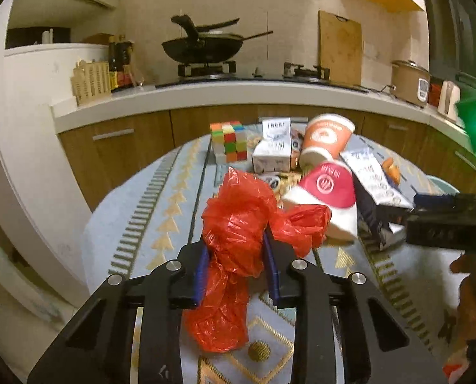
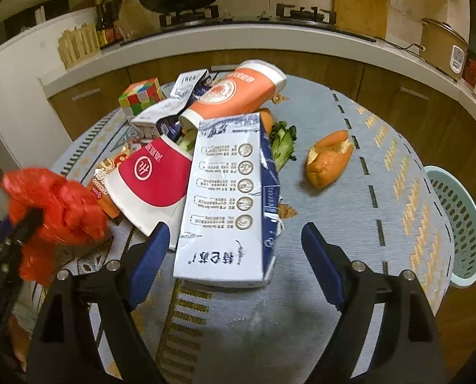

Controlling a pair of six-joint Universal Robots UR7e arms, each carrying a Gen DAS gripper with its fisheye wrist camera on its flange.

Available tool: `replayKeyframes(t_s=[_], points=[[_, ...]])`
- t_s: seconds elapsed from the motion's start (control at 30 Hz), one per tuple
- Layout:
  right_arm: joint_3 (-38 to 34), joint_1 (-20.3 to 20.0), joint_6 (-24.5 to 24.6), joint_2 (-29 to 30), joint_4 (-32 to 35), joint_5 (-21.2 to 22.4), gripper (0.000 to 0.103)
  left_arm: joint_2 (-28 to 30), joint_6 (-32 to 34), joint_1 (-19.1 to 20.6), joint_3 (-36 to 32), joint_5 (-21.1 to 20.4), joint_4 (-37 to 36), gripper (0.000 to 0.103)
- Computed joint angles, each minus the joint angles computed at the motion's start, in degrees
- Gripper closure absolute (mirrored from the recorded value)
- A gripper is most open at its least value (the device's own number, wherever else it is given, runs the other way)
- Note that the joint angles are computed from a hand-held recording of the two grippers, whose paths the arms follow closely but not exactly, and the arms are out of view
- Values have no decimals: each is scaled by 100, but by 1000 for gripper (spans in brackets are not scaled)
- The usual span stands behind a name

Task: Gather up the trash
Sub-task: 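Lift the red bag with the left tool while the right tool lifts the milk carton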

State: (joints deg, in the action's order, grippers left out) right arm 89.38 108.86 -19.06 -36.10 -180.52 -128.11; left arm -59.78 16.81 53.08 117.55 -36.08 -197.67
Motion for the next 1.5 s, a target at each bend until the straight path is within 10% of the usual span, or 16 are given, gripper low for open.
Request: replayKeyframes(t_s=[0.13, 0.23, 1.0, 1.5], points=[[-263, 0, 237, 173, 307, -349, 24, 173, 386, -115, -80, 184, -402, 76], [-248, -40, 303, 138, 413, -256, 45, 259, 558, -157, -124, 244, -515, 76], [470, -234, -514, -1046, -1720, -271, 46, 1411, 1830, -822, -1711, -411, -931, 76], [697, -1604, 971, -1912, -521, -370, 45, 3186, -275, -637, -4250, -1785, 2992, 76]])
